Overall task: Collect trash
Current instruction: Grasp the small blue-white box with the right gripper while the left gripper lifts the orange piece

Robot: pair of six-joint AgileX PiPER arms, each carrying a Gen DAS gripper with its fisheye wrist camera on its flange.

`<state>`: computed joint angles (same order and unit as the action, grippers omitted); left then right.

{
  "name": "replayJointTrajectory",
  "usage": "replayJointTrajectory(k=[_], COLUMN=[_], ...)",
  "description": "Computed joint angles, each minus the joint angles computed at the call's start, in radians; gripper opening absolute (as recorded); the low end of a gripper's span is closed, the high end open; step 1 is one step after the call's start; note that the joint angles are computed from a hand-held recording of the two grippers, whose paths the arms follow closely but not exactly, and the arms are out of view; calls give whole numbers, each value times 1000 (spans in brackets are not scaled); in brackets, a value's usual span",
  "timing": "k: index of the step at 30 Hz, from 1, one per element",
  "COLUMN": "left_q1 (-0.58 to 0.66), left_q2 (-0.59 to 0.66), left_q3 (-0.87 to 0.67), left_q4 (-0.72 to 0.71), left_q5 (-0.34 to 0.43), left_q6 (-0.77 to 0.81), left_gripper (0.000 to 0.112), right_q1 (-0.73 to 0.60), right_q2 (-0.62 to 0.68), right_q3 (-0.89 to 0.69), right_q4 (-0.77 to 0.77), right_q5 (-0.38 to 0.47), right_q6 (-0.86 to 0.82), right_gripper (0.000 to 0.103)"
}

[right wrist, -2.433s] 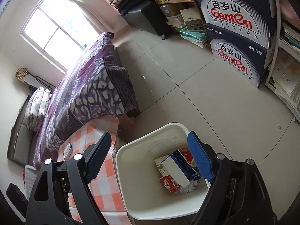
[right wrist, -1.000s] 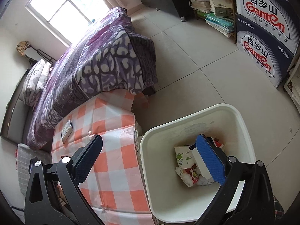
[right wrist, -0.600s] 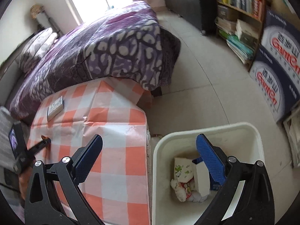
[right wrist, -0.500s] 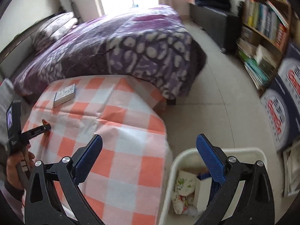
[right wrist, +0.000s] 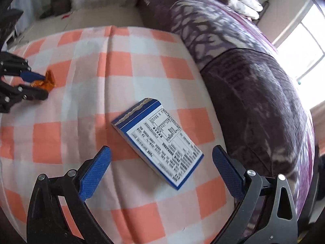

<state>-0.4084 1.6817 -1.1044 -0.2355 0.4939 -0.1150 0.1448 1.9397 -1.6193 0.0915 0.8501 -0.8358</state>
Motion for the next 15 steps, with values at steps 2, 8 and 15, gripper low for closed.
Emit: replayJointTrajectory(k=[2, 8, 15], left_q1=[16, 46, -24], left_q2=[10, 18, -5], left_q3=[-6, 5, 36], left_q4=[-61, -180, 80], left_q5=[4, -16, -67], left_q6=[69, 180, -78], left_gripper=[29, 29, 29], right_q1=[0, -61, -42], right_q2=[85, 217, 22], right_q3=[-117, -317, 28], right_q4=[17, 180, 223], right_q5=[77, 292, 40], right_q6=[-7, 34, 172], right_gripper=[95, 73, 58])
